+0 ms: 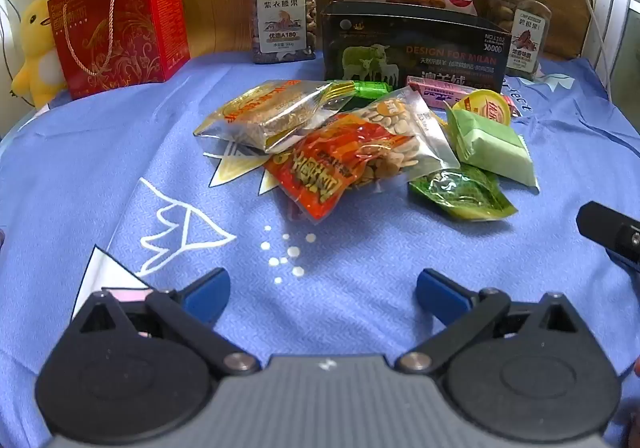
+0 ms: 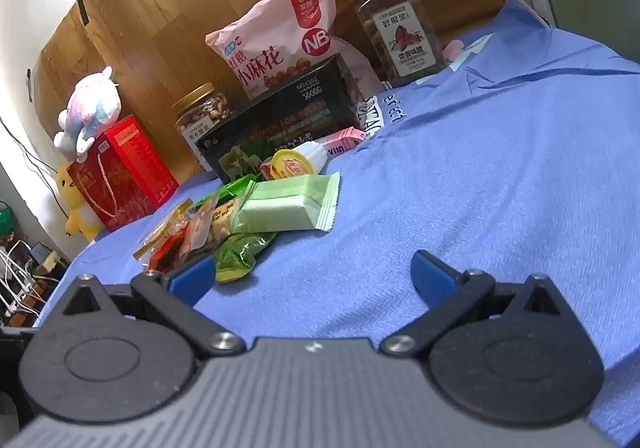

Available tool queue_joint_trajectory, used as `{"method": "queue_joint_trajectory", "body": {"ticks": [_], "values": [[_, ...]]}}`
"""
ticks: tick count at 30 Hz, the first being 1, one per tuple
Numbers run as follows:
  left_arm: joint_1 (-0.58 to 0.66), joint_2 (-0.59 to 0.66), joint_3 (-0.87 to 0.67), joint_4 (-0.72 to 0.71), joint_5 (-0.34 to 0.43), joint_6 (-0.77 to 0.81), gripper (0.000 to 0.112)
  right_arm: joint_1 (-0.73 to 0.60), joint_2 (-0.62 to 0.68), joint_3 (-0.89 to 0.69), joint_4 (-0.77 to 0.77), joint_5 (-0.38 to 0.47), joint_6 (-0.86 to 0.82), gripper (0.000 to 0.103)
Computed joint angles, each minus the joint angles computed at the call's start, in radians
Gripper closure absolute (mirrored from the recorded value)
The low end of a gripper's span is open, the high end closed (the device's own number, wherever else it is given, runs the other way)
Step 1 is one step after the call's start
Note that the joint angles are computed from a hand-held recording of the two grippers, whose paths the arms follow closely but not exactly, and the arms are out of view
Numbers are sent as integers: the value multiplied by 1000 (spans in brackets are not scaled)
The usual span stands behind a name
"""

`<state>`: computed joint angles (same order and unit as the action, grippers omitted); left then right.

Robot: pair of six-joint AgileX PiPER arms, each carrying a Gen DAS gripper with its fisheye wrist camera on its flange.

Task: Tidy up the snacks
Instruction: 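Move the left tool toward the clear-wrapped round pastry in the snack pile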

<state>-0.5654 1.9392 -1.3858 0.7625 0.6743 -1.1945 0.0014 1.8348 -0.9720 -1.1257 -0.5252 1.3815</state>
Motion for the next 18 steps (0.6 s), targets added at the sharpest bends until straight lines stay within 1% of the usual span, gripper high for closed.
{"method": "queue_joint_trajectory", "body": {"ticks": [3,5,9,12,14,15,16,18], "values": [[2,-1,0,-8,-6,12,9,0,0,-1,-3,-2,8,0],[2,-5,16,20,-28,-19,9,-1,1,0,-1,-6,9,0],[-14,-37,112,191,-98,-182,9,2,1,0,10,-2,-1,0],[-5,-63,164,261,-156,-235,9,0,-5,-10,-24,10,10,0],[15,-108,225,307,-221,-265,9,-2,-2,-15,-43,3,17,0],[26,-125,253,353,-253,-306,9,-2,2,-28,-76,-1,38,0],[36,-140,281,435,-273,-387,9,-4,3,-36,-101,-10,47,0],[41,-170,327,613,-270,-553,9,1,1,-42,-110,-25,11,0]]}}
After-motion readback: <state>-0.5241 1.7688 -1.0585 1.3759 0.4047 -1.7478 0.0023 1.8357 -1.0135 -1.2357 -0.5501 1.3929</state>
